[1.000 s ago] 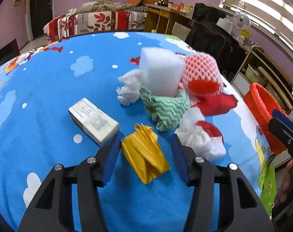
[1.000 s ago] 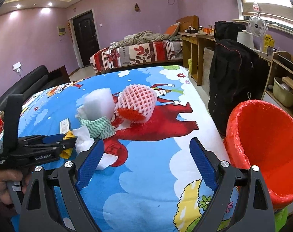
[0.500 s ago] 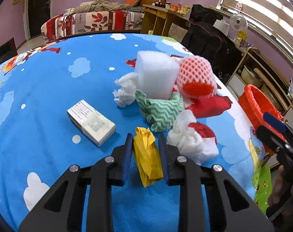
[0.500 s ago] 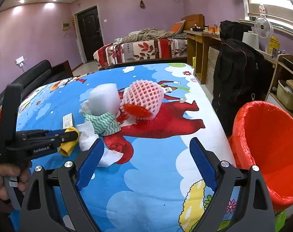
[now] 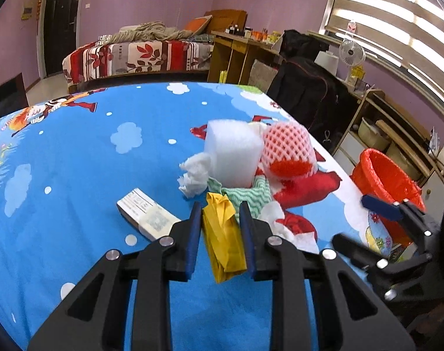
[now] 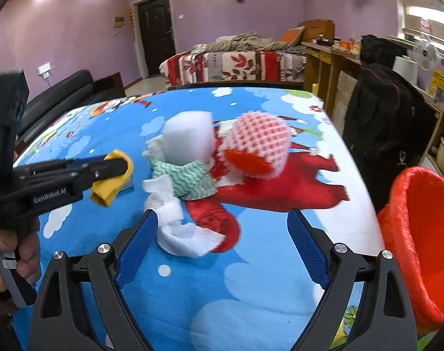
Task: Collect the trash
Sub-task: 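Grasp the yellow cloth with the left gripper while the right gripper grasps a white tissue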
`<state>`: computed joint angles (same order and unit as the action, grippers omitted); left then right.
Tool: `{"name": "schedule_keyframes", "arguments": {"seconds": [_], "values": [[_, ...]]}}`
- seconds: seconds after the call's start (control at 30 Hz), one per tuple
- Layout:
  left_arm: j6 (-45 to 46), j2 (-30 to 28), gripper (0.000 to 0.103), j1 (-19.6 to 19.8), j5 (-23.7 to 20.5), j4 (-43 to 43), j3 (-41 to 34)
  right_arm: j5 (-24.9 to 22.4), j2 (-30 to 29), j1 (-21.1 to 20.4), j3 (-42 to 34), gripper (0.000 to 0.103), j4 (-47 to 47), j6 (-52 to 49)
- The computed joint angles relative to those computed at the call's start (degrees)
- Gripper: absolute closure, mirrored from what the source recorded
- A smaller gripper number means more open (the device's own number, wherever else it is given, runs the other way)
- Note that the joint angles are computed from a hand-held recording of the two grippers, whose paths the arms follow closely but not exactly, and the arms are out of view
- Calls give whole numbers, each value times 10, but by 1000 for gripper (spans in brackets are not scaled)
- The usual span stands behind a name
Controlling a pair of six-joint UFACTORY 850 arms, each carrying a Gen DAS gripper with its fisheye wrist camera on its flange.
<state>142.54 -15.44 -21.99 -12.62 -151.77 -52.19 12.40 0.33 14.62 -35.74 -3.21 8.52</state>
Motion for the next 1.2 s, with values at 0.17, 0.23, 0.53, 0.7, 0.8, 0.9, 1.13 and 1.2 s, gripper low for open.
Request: {"name": "schedule_keyframes", "arguments": {"seconds": [0.17,0.23,0.53,0.7,0.8,0.9,1.13,1.2], "values": [[7,4,78,6,-6,-17,3,-16,-33,10,-27,18,-106,91],[8,5,78,8,-7,-20,3,-20,-45,13,-37,19,-156,135],[-2,9,78,13,-10,-12,3,-40,-89,26,-75,36,-361,332],[0,9,78,13,-10,-14,3,-24,-99,20,-81,65,-537,499],[-7,8,78,12,-10,-6,2,-21,-95,21,-77,69,-511,471],[-17,8,78,8,-5,7,-1,-24,-87,15,-69,69,-464,433],[-28,4,78,-3,1,23,-9,-23,-53,-14,-45,69,-362,347],[-26,3,78,-7,2,25,-11,-23,-41,-23,-38,69,-324,313]]}}
